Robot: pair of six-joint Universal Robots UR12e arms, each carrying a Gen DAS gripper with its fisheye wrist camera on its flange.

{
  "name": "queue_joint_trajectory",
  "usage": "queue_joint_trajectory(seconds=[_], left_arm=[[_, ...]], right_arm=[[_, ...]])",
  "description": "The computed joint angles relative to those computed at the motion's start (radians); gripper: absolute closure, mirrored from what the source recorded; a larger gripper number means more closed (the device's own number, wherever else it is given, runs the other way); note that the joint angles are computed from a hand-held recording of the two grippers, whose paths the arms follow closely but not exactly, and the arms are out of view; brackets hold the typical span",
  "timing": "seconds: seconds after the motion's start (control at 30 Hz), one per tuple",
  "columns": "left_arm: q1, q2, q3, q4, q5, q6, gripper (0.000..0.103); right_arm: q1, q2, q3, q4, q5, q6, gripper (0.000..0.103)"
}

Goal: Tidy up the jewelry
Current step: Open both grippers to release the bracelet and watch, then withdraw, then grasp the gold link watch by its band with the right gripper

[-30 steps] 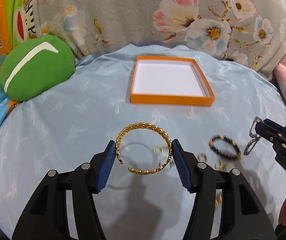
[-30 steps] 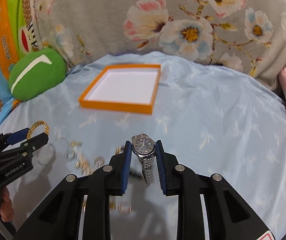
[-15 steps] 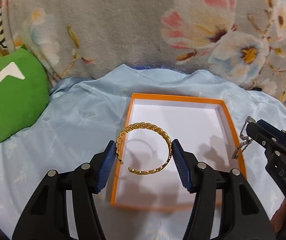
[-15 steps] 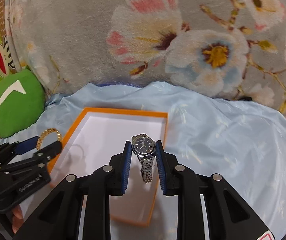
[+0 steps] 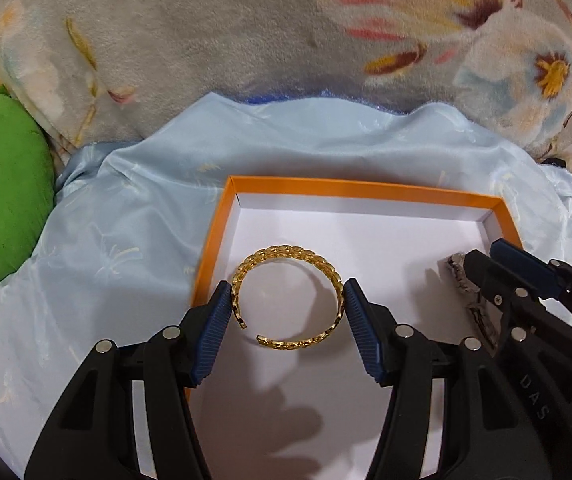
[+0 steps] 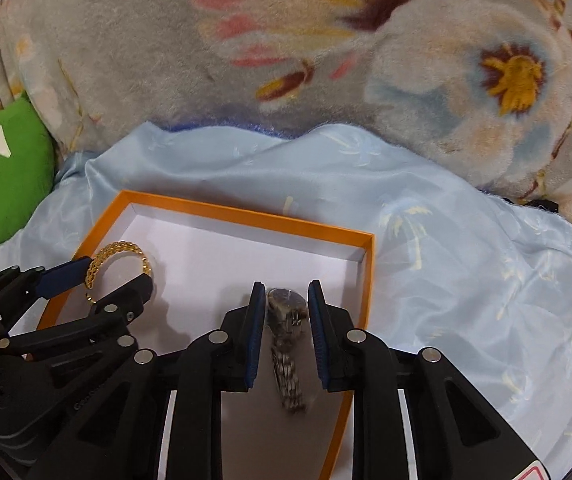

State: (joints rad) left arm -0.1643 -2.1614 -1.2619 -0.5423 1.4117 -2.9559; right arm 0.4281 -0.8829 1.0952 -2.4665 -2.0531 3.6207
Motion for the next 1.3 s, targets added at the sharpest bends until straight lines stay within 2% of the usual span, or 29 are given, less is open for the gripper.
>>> queue_joint_trajectory(seconds=[0.1, 0.13, 0.17, 0.33, 0.47, 0.57, 0.7, 0.8, 0.97, 1.3], left_arm=[[0.004, 0.002, -0.005, 0.018, -0.019, -0.023, 0.044], [0.004, 0.004, -0.010, 0.031, -0.010, -0.025, 0.037], [0.004, 0.007, -0.015, 0.043, -0.006, -0.027, 0.035], [0.030, 0.050, -0.077, 0.089, -0.078, -0.056, 0.035], [0.069, 0.125, -0.191, 0.158, -0.129, -0.061, 0.032], [0.104, 0.193, -0.297, 0.203, -0.144, -0.048, 0.032], [0.146, 0.278, -0.420, 0.206, -0.163, -0.037, 0.032], [0.168, 0.333, -0.504, 0.216, -0.157, -0.025, 0.032], [0.187, 0.412, -0.621, 0.251, -0.147, 0.013, 0.032], [0.198, 0.500, -0.739, 0.249, -0.151, 0.048, 0.032]], right_arm=[[0.005, -0.003, 0.005, -0.017, -0.019, -0.005, 0.077], [0.005, -0.009, 0.017, -0.034, -0.020, 0.001, 0.073], [0.006, -0.017, 0.029, -0.049, -0.018, 0.008, 0.072], [0.024, -0.084, 0.130, -0.119, -0.024, 0.046, 0.070], [0.049, -0.173, 0.269, -0.187, -0.008, 0.094, 0.064], [0.081, -0.228, 0.356, -0.211, -0.032, 0.125, 0.063], [0.137, -0.287, 0.446, -0.189, -0.092, 0.189, 0.062], [0.174, -0.309, 0.484, -0.157, -0.109, 0.233, 0.062], [0.220, -0.325, 0.523, -0.150, -0.089, 0.291, 0.062], [0.287, -0.323, 0.530, -0.148, -0.103, 0.339, 0.062]])
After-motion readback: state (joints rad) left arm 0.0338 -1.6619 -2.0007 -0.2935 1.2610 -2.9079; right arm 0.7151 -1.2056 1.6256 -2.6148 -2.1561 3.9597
